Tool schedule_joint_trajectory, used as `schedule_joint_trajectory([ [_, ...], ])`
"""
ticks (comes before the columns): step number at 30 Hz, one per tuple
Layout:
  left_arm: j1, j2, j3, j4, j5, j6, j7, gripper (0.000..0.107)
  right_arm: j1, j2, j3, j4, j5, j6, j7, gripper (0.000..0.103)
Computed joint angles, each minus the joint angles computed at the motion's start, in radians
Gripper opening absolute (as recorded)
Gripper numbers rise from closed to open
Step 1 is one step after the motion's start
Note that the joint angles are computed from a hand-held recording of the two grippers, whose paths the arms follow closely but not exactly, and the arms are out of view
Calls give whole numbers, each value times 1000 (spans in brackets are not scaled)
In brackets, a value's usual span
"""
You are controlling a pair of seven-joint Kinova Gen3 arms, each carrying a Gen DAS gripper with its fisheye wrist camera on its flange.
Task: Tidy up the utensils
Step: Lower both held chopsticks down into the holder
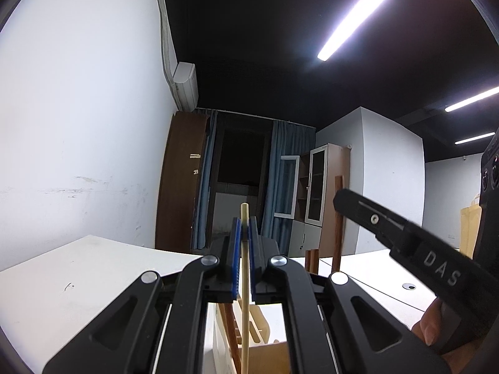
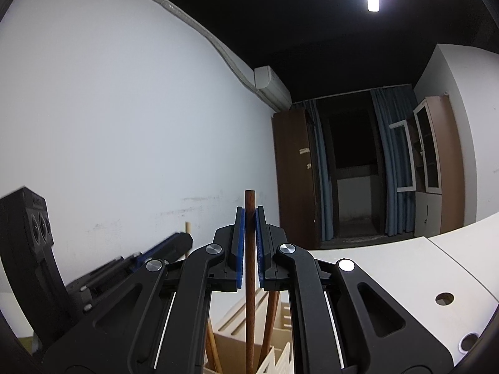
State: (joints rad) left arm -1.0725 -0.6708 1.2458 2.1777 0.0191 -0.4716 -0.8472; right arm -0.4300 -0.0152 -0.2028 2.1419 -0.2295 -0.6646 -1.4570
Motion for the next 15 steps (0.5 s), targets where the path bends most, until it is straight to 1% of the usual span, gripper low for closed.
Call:
schedule_joint_trajectory([
  [2,4,17,-1,-21,-8,22,-2,4,1,-7,1,5,-1,10,-2,6],
  [5,7,37,6,-30,-17,32,-11,4,3,-17,-2,4,-12,39,15,6],
  [7,7,34,7,-27,-16,30,-17,4,4,-20,-5,-3,-27,60,31,6],
  [12,16,43,2,-17,-19,24,-34,4,13,-32,0,-15,-14,133,5,6],
  [15,16,58,5,-18,-21,25,-44,4,19,-37,-8,-23,-33,164,26,6],
])
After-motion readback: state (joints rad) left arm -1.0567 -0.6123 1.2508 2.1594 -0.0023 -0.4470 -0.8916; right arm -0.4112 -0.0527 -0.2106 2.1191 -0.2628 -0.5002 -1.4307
